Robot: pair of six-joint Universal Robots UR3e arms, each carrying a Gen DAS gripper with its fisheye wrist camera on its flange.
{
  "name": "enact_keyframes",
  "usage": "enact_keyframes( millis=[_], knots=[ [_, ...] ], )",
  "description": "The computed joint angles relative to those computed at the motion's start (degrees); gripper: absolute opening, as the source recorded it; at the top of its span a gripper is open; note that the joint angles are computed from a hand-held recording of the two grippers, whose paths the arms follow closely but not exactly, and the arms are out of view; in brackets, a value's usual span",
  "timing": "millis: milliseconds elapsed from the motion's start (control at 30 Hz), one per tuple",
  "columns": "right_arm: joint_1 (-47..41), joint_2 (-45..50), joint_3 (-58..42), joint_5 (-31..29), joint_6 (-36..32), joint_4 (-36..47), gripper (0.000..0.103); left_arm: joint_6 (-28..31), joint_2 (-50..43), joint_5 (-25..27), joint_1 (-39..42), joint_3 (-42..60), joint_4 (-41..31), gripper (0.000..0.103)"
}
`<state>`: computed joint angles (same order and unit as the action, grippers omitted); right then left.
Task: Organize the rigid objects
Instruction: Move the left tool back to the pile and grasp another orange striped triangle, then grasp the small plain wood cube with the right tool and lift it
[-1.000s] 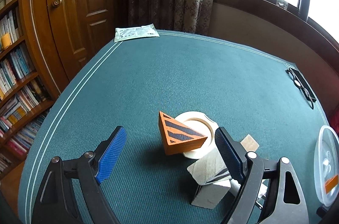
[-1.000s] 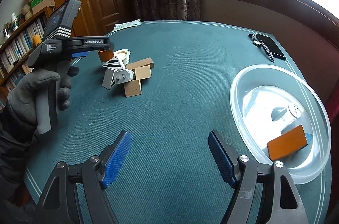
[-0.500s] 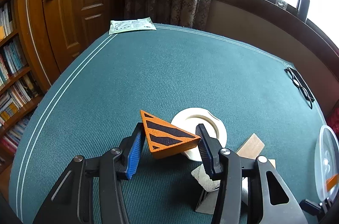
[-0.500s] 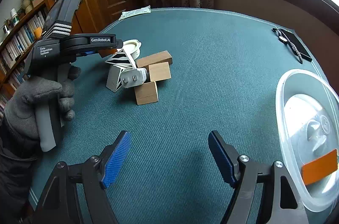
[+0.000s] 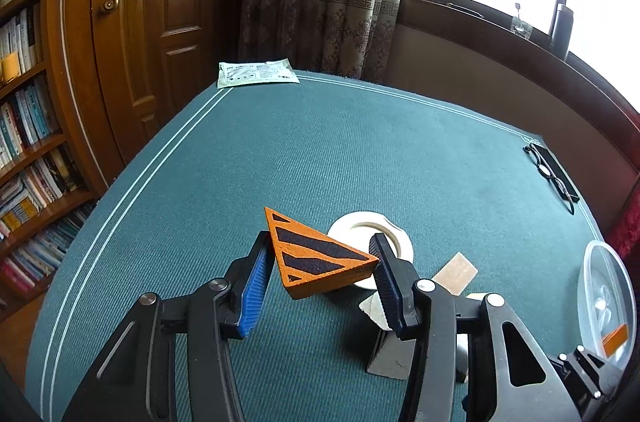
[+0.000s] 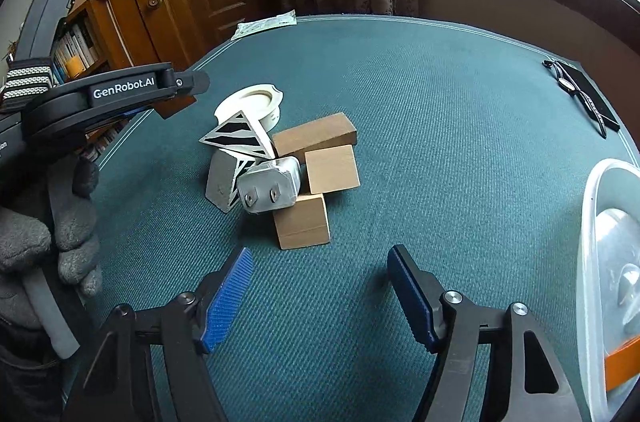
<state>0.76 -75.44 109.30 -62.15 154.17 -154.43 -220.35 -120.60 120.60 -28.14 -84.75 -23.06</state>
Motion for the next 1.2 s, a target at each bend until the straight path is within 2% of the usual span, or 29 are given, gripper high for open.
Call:
enact_keyframes(
  millis=[300, 467, 500, 733, 1200],
  knots=[
    [3.5, 4.4, -4.5, -3.5, 1.8, -2.8, 0.056, -0.7, 0.9, 0.0, -0.4, -1.7, 0.9, 0.050],
    [3.6, 4.2, -3.8, -3.9, 0.8, -3.8, 0.040, -1.0, 0.6, 0.2, -1.0, -1.5, 0.8, 0.050],
    [3.4, 4.1, -3.8, -3.5, 0.5, -3.5, 0.033, -1.1, 0.5, 0.2, -1.1, -1.4, 0.6, 0.050],
    [1.6, 0.9, -0.2, -2.0, -1.3, -2.5, 0.032, -1.1, -0.2, 0.6, -1.9, -0.4, -0.1, 0.050],
    [-5.3, -11.6, 10.0, 2.6, -6.6, 2.8, 0.032, -1.1, -1.1, 1.3, -4.0, 1.4, -1.2, 0.050]
  ],
)
